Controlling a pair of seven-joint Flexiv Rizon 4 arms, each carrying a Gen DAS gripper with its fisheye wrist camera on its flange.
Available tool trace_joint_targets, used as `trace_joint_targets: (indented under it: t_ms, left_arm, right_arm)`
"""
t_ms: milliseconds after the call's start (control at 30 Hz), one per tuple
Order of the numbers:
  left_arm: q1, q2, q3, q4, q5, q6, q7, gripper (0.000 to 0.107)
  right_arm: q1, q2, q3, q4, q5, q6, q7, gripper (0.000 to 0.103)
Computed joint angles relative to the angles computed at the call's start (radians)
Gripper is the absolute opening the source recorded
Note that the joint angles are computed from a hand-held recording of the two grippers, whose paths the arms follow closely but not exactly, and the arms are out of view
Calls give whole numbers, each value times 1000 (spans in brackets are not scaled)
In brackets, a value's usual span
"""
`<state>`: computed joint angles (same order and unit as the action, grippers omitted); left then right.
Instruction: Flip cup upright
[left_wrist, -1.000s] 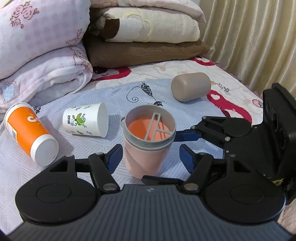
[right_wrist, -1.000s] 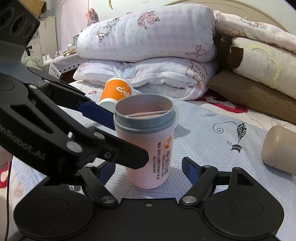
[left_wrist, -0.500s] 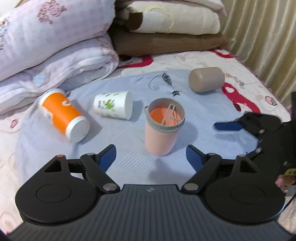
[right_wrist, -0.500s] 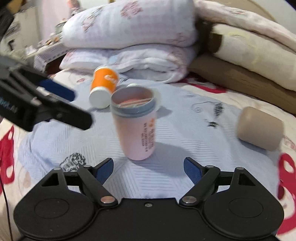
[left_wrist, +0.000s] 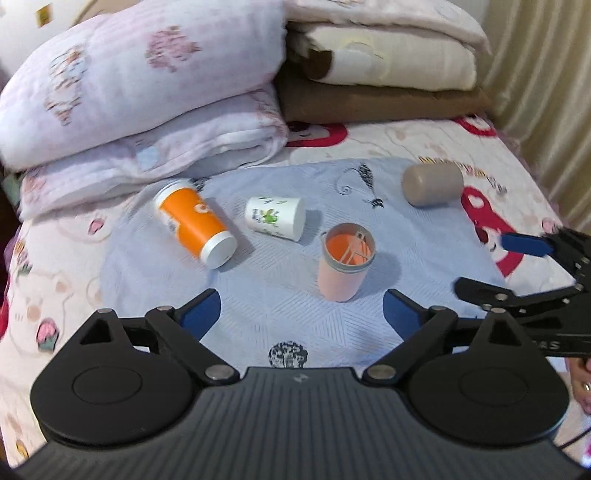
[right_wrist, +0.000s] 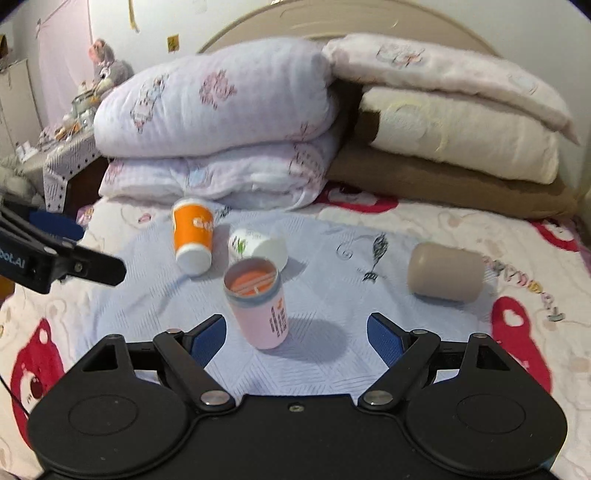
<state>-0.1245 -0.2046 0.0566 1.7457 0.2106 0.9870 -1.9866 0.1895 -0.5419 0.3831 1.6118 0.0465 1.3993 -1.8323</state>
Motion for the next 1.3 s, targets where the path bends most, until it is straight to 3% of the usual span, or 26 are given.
trace_joint_targets:
  t_ms: [167, 300, 433, 533, 600, 700, 867, 1100, 1300]
  left_arm:
    - [-42, 61, 25, -10, 145, -73, -225, 97]
    - [-46, 106, -2, -18, 239, -143, -296, 97]
    - [-39, 142, -34, -15, 251, -190, -279, 97]
    - [-33, 167, -48, 2, 259, -174, -282, 97]
    - [-28, 182, -54, 13, 266, -174, -298, 97]
    - [-19, 195, -64, 30, 261, -167, -309, 97]
    - [-17, 203, -80, 37, 275, -189, -326, 97]
    - [-21, 204, -93, 37, 289, -207, -335, 97]
    - [-27, 199, -96, 31, 285, -227, -322, 97]
  right_arm:
    - [-5, 86, -4, 29, 29, -52, 13, 95]
    - [119, 169, -170, 115, -75, 1, 185, 97]
    - [159, 240, -244, 197, -170, 68, 332, 97]
    - [88, 265, -165, 185, -125, 7, 332, 97]
    - [77, 281, -154, 181, -106, -53, 344, 97]
    - [124, 308, -218, 242, -201, -31, 441, 97]
    - [122, 335, -215, 284, -238, -20, 472, 97]
    - [168, 379, -323, 387, -518, 62, 704, 97]
    - [129, 382, -297, 397, -552, 57, 738, 97]
